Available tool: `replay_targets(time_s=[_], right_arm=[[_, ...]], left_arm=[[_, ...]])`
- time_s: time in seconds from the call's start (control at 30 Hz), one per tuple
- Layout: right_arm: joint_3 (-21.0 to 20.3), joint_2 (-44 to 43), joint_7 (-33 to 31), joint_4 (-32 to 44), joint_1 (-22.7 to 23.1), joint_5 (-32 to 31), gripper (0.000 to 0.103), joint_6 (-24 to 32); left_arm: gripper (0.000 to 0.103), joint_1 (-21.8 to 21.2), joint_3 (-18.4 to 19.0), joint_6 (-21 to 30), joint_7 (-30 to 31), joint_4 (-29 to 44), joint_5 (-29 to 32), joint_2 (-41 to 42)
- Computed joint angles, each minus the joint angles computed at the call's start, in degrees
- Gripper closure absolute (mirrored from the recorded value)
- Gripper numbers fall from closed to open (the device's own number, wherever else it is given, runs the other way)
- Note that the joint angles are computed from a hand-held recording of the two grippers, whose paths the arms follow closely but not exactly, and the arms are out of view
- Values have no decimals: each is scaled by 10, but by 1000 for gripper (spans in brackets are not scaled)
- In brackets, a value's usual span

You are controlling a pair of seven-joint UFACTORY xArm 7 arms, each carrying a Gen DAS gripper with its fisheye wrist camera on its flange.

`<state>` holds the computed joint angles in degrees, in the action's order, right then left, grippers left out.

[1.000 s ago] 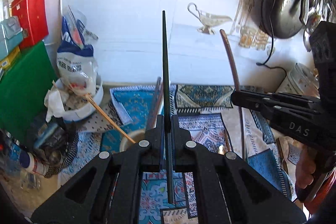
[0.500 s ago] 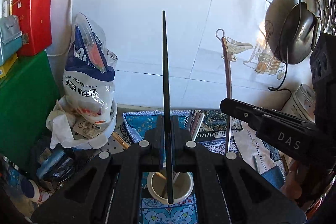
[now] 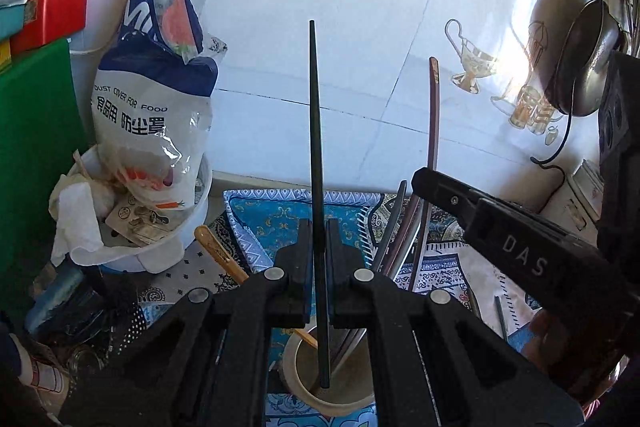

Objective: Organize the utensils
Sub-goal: 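Drop brown chopstick into cup with right tool while left tool drops black chopstick, then move both open tools back down over the remaining utensils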

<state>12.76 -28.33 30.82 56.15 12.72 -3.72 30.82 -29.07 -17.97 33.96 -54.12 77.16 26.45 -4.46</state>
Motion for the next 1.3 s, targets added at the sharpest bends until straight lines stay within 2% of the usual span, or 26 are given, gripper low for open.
replay_targets(time_s=[0.13, 0.33, 0.57, 0.8, 1.03, 1.3], right_arm=[[8, -7, 5, -17, -5, -13, 97, 2], [-3, -22, -20, -35, 12, -3, 97, 27], [-27, -42, -84, -37, 42, 37, 97, 98], [-32, -64, -140, -33, 53, 66, 97, 161], [-46, -102, -177, -37, 52, 90, 96, 211], [-71, -162, -225, -51, 32, 103, 83, 246]], left_arm=[[99, 1, -3, -12, -18, -17, 21, -1], [99, -5, -4, -5, 10, -45, -1, -14], [99, -12, -7, 39, 61, -58, -80, -30], [99, -18, -14, 104, 83, -35, -112, -28], [97, -27, -30, 158, 62, -2, -81, -30], [89, -54, -54, 225, 24, 68, -18, -10]])
